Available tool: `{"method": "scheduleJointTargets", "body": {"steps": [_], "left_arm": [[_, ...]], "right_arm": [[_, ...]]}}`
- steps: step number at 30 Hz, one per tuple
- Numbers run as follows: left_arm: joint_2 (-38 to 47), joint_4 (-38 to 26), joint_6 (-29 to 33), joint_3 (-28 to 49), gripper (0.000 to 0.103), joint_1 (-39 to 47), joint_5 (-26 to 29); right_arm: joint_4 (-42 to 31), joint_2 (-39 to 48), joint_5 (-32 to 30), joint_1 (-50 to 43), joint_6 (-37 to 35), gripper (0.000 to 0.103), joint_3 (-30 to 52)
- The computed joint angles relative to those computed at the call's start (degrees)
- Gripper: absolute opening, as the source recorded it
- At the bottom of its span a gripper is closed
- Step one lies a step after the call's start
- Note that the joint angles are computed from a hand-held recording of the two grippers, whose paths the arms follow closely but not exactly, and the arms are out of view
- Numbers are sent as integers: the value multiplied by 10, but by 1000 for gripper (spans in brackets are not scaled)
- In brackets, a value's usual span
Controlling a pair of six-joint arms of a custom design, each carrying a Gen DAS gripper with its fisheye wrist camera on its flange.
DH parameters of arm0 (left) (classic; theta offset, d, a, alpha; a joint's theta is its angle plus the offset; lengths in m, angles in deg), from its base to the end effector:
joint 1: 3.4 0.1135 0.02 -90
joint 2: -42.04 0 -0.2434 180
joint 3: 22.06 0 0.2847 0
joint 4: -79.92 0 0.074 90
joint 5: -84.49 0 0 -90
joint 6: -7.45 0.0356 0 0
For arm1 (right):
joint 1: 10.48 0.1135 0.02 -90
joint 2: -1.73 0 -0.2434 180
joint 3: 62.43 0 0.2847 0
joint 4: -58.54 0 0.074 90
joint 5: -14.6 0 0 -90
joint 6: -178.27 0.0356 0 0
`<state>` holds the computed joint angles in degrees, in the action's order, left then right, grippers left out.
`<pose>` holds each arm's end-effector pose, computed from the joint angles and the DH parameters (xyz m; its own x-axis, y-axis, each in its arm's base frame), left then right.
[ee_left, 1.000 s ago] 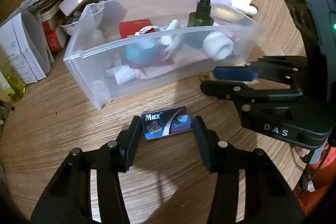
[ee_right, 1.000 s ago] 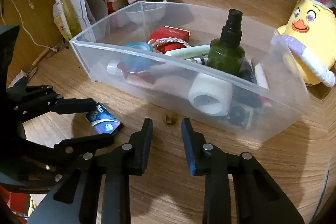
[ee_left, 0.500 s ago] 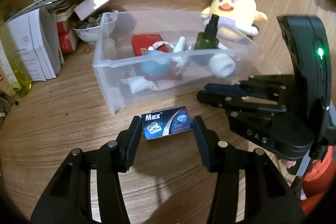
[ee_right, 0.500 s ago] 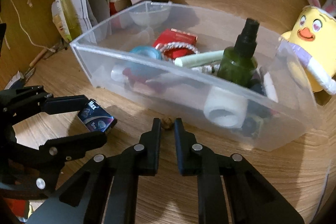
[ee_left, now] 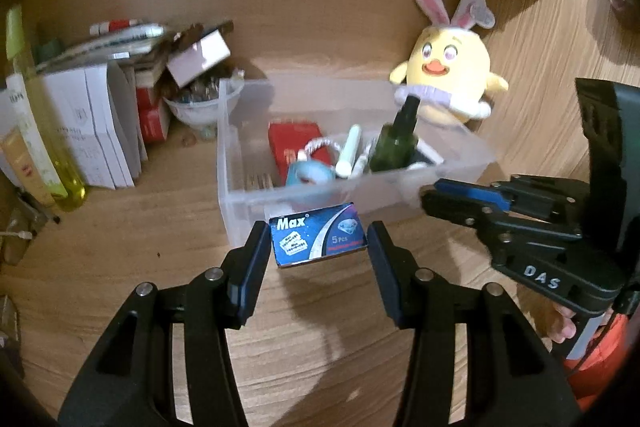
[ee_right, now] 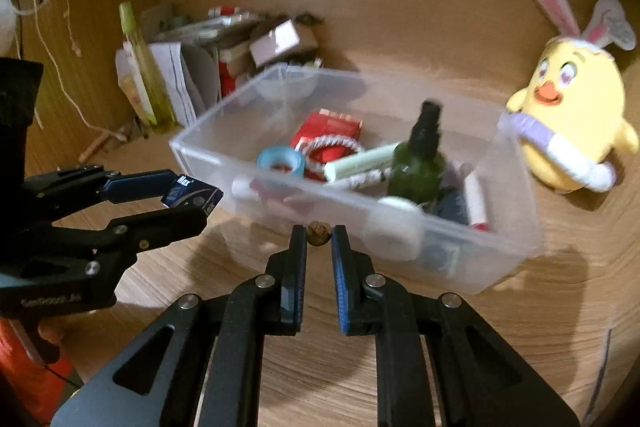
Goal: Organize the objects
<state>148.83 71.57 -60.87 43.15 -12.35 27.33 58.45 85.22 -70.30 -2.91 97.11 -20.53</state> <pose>0.3627 -0.0767 0.0781 -0.5268 0.3972 -0.7515 0.7212 0.6768 -0.1478 0.2850 0.0347 0.0936 -0.6614 0.0665 -0.7471 0.0367 0.9977 0.0564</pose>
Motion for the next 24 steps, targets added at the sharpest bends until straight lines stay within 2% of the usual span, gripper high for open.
{"method": "scheduleJointTargets", "body": {"steps": [5,13,24], "left_arm": [[-22,17,-20,-7,50,-7,-2],[-39,41,-63,-4,50,-17,-13],[-32,43,-95,37,50,-30,-32]], "right_arm": [[-13,-82,2,-14,-3,11,-32],[-34,-161,0,-43,-10,11,-52],[-27,-156,-19,-92,-32,11,-36]]}}
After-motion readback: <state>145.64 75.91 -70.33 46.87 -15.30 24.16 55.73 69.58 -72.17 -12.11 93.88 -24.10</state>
